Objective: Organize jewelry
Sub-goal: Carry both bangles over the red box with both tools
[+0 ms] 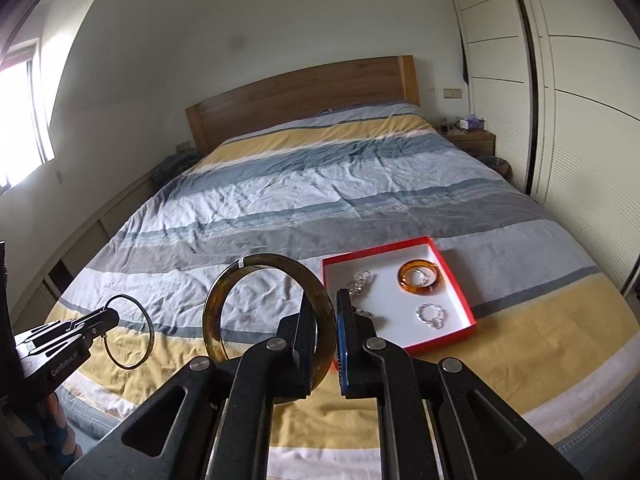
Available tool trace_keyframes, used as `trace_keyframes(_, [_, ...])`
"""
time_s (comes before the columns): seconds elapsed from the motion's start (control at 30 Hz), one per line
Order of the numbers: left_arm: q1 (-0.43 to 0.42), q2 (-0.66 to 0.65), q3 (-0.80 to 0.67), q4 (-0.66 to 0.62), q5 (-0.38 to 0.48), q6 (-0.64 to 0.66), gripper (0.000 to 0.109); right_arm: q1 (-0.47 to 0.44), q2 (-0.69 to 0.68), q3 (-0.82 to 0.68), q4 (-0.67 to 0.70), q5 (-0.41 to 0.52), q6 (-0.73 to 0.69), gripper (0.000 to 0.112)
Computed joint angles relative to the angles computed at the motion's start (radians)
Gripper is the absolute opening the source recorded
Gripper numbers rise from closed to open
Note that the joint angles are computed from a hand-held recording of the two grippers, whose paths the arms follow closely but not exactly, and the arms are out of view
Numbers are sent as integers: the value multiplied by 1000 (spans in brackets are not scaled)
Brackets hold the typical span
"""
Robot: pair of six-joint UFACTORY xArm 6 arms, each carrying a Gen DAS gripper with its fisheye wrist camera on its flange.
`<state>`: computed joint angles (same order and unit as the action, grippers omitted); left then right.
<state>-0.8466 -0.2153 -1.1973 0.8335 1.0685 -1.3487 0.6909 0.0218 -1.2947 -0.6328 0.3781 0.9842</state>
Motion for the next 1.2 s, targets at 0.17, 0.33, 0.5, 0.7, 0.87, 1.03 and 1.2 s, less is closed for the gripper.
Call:
trace_keyframes(0.17, [-20,99,-94,-25,-26,41,5,-59,-76,94,-25,-14,38,9])
trace_keyframes(0.33, [-13,198,-185,-59,-68,92,5,-105,-89,130,-10,-20,25,9])
trace_keyframes(0.5, [19,310,-279,-108,-118,167,6,-147,-42,120,49,-35,-39,9])
trace_keyframes(0.7, [74,481,-429,-188,-168,285,6,-178,107,18,164,-46,-173,9])
trace_keyframes(0.87, [111,670,-618,-261,-170,405,6,-207,256,-105,272,-38,-293,9])
trace_keyframes(1.03, [134,845,-808,-317,-142,485,6,-229,382,-228,327,-8,-382,9])
trace_keyframes(1.2, [153,956,-921,-375,-125,515,6,-242,467,-305,367,18,-458,9])
